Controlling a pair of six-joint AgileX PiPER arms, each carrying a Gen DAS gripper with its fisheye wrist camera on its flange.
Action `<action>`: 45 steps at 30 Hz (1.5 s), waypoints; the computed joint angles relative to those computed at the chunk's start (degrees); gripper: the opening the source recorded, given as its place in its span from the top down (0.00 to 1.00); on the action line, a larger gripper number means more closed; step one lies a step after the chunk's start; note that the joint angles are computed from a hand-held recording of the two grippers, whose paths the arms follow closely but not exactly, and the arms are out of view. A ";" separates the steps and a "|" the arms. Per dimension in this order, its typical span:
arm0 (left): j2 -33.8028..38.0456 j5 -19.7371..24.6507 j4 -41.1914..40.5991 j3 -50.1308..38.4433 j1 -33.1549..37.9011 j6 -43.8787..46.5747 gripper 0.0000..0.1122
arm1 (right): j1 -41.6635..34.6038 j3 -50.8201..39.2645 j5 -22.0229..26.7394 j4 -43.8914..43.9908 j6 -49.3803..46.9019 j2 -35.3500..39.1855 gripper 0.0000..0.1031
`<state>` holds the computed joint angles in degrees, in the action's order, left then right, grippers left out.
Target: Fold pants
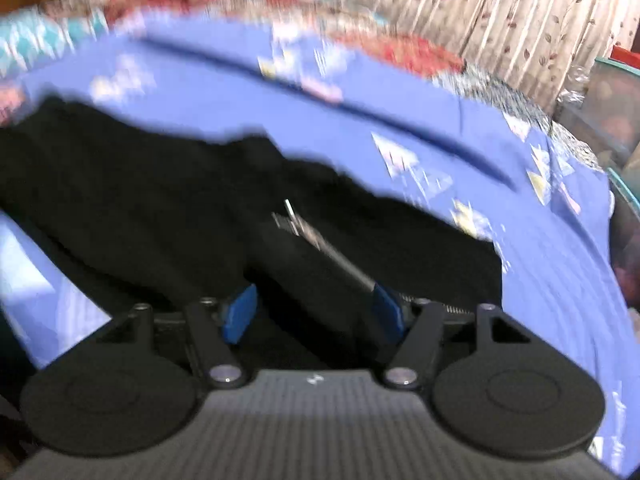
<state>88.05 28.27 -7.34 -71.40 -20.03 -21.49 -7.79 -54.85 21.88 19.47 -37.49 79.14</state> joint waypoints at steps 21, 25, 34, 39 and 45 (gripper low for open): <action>13.82 -3.87 -34.33 -1.05 8.57 18.47 0.22 | 10.17 -25.76 18.22 32.50 8.70 24.94 0.85; 14.42 -4.94 -22.70 -2.73 6.62 7.69 0.70 | 14.87 -44.22 26.64 24.90 26.25 41.47 0.89; 11.01 -5.66 24.26 -10.79 -13.05 -10.50 0.72 | 10.24 -37.66 25.91 38.05 20.15 38.75 0.91; 20.82 -0.86 31.06 -23.97 -22.97 -6.01 0.41 | -0.20 -21.18 18.16 46.84 10.66 26.06 0.90; 25.92 1.07 20.95 -30.17 -27.52 7.15 0.21 | -10.98 -8.05 14.55 51.29 2.32 15.37 0.86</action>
